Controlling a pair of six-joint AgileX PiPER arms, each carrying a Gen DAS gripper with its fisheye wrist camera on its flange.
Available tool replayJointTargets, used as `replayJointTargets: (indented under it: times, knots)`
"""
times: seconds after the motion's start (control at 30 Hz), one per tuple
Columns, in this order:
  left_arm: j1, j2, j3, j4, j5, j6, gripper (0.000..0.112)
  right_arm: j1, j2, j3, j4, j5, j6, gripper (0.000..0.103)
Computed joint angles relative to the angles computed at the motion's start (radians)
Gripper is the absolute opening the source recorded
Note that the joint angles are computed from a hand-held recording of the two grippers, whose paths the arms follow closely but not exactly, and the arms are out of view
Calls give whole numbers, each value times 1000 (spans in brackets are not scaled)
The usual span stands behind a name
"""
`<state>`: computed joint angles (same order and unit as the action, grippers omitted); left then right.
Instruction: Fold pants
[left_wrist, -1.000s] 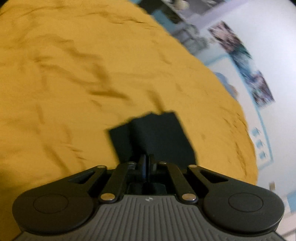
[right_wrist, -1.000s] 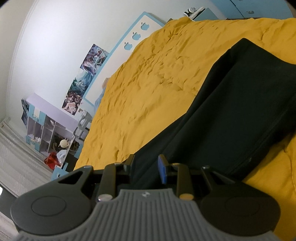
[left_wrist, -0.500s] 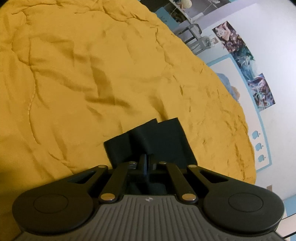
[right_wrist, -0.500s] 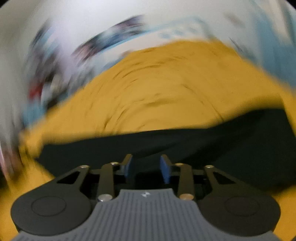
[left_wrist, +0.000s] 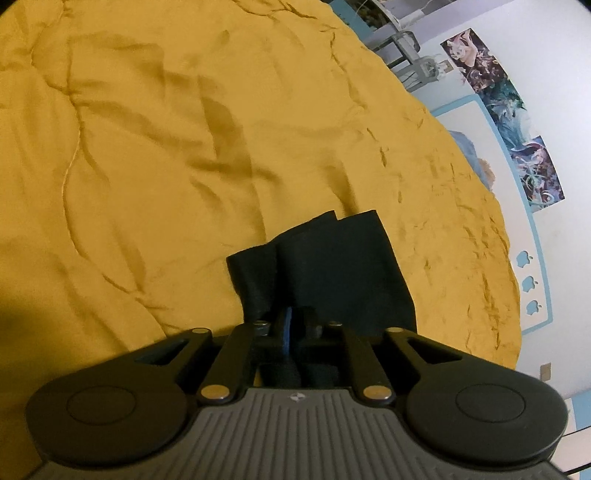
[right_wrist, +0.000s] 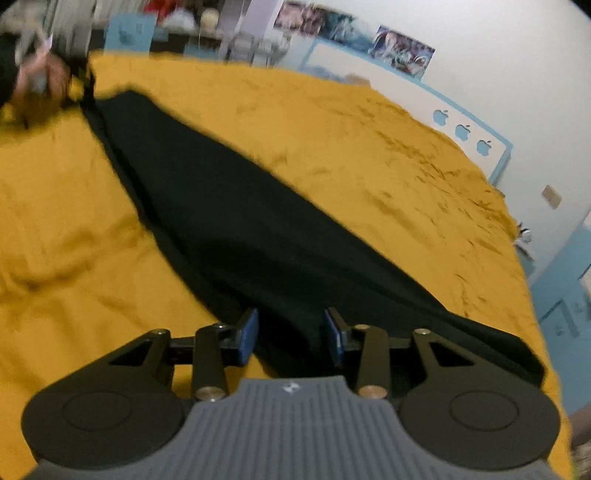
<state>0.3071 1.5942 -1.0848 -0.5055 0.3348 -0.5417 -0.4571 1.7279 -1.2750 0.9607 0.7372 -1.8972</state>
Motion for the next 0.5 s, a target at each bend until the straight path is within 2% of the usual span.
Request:
replayJointTargets:
  times: [0.03,0.07,0.13,0.2,0.37,0.5]
  knots:
    - [-2,0,1,6,-2,-8,12,6,-5,3,-37,-9,10,2]
    - [-2,-1,2,9,-2,-11,12,7,-9,-18,-113,18,60,0]
    - [-2,-4,4,-5,-9,-1,12,-20,-22,-67,-184,104,139,0]
    - [3,-8,13,-45,-14,44,12,-70,-32,-77,-160,157,200,0]
    - [10,-10,29,-107,-20,113,12,-78,-24,8,-120,97,83,0]
    - [20,-18,28,-149,-2,157,20,-87,-5,-19,-131,126,107,0]
